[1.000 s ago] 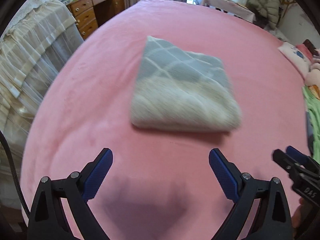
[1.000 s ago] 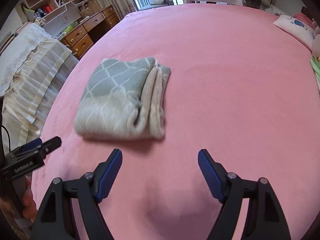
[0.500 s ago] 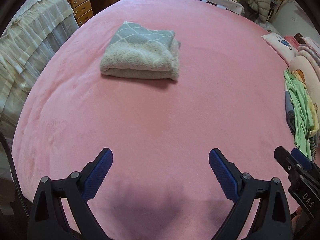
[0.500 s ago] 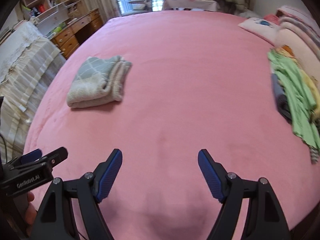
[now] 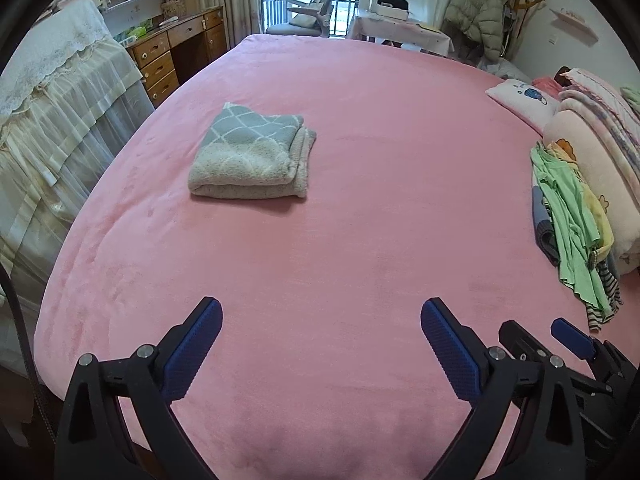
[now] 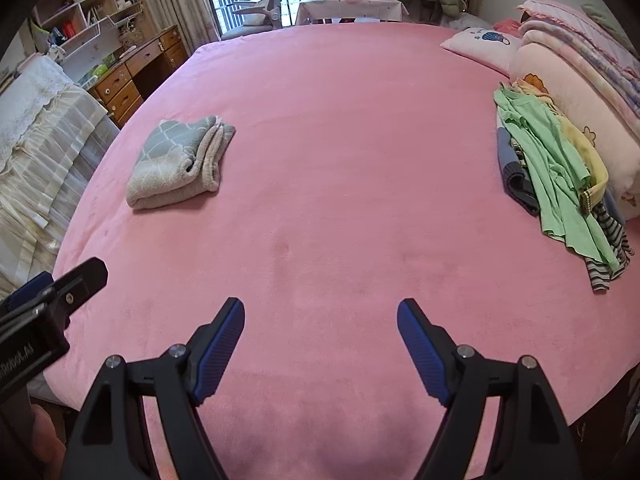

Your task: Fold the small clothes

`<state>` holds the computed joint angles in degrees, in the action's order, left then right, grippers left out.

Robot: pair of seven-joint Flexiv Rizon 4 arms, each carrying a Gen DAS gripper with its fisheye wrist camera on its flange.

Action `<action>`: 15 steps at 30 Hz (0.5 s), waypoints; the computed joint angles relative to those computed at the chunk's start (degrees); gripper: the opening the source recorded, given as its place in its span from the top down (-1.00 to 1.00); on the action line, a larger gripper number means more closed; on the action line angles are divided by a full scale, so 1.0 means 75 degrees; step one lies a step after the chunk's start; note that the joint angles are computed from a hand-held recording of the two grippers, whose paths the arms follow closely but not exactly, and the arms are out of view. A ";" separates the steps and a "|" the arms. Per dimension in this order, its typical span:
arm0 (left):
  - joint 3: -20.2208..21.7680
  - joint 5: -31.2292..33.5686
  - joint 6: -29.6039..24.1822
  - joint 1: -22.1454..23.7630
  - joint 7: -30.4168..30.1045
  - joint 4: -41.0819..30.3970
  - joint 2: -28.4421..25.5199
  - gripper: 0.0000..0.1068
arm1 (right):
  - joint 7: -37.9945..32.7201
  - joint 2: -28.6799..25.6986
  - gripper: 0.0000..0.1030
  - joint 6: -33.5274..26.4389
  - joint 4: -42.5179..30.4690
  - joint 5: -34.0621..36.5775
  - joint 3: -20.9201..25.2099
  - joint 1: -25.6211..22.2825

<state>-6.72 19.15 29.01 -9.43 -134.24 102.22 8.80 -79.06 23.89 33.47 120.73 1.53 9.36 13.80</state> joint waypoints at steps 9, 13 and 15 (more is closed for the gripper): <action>-0.0025 -0.0030 0.0552 -0.0108 -0.0038 0.0149 -0.0125 -0.92 | 0.0187 0.0165 -0.54 0.0840 0.0500 -0.0537 0.0071 -0.0390; -0.0001 -0.0103 0.0618 -0.0119 -0.0058 0.0164 -0.0226 -0.92 | 0.0244 0.0299 -0.54 0.1179 0.0809 -0.0831 0.0140 -0.0424; 0.0002 -0.0174 0.0629 -0.0152 0.0018 0.0140 -0.0279 -0.92 | 0.0219 0.0316 -0.54 0.1180 0.0847 -0.0941 0.0120 -0.0429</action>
